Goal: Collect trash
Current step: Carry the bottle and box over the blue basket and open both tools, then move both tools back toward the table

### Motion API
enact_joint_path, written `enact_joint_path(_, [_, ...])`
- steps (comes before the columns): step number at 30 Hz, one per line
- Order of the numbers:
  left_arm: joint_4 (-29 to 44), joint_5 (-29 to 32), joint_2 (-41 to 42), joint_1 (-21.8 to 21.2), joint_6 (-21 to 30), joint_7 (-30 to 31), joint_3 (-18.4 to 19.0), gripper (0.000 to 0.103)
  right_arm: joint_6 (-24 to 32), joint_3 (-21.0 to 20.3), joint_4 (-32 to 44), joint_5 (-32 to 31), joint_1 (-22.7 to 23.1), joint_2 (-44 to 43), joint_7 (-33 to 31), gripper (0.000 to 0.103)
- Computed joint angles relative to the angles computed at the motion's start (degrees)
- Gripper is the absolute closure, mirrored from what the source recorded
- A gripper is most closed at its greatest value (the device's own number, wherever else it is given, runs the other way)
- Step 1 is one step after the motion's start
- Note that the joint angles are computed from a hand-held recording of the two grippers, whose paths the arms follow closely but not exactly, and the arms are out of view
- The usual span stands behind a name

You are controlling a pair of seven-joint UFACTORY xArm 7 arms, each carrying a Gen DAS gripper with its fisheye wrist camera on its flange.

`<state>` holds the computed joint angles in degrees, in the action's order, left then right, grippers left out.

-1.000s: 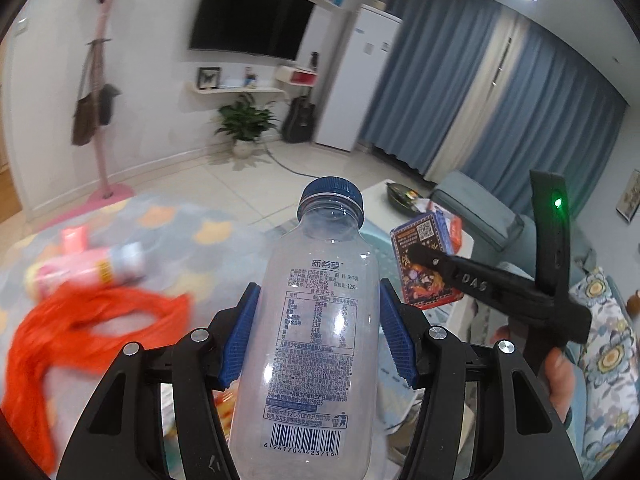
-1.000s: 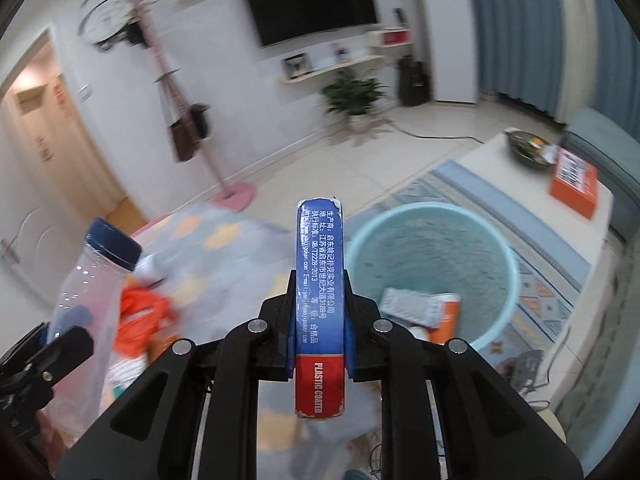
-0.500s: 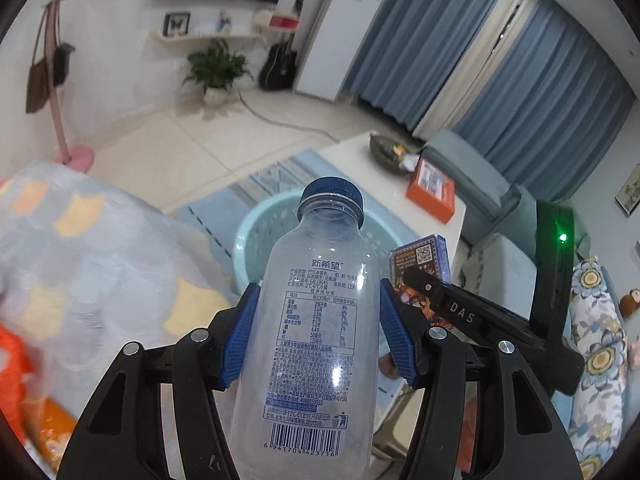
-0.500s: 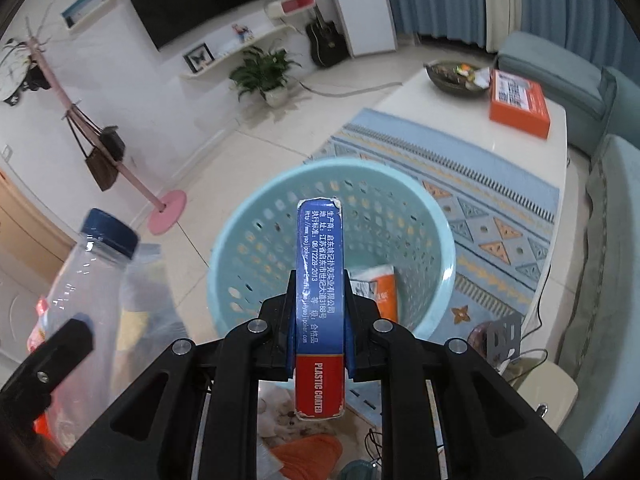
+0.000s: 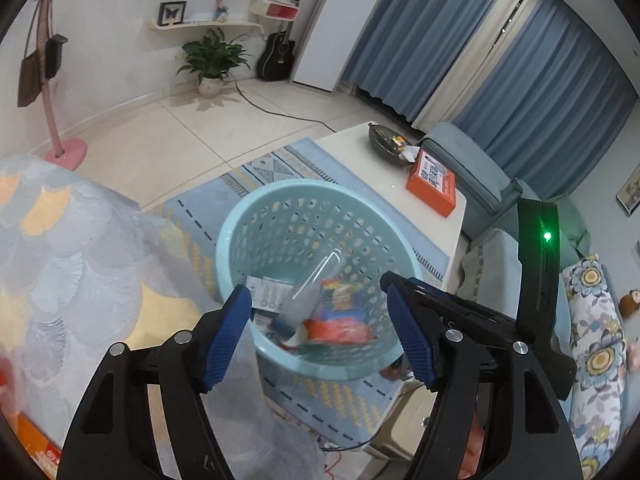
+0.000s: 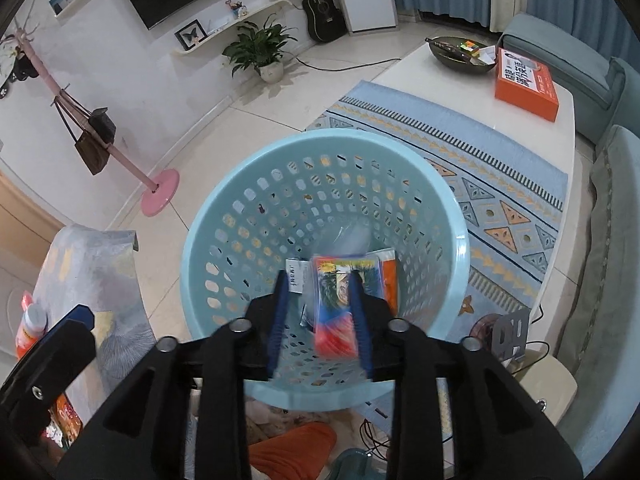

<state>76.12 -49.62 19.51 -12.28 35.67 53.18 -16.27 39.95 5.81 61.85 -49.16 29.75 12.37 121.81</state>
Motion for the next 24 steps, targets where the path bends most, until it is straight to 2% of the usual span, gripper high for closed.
enact_joint_path(2, [-1.0, -1.2, -0.93, 0.65, 0.01, 1.14, -0.17, 0.034, 0.4, 0.11, -0.5, -0.82, 0.43, -0.71, 1.26, 0.056])
enact_joint_path(5, [-3.73, -4.19, -3.46, 1.49, -0.19, 4.28, -0.04, 0.034, 0.22, 0.67, -0.64, -1.21, 0.55, -1.44, 1.43, 0.056])
enact_joint_path(9, [-7.58, -10.26, -7.68, 3.52, 3.44, 11.61, 1.53, 0.034, 2.35, 1.78, 0.79, -2.48, 1.6, -2.07, 1.17, 0.056])
enact_joint_path(15, [-13.6, -16.49, -14.15, 4.81, 7.73, 17.64, 6.84, 0.034, 6.21, 3.16, 6.48, -4.03, 4.01, -0.76, -1.07, 0.056])
enact_joint_path(19, [-17.78, -20.38, -19.1, 6.71, 11.15, 21.23, 11.33, 0.034, 9.32, 3.52, 13.33, -5.43, 6.94, 2.31, -4.84, 0.056])
enact_joint_path(24, [-20.57, -23.23, -22.96, 9.3, 11.19, 23.81, 16.01, 0.034, 11.76, 2.6, 23.51, -6.03, 11.45, 8.1, -11.47, 0.056])
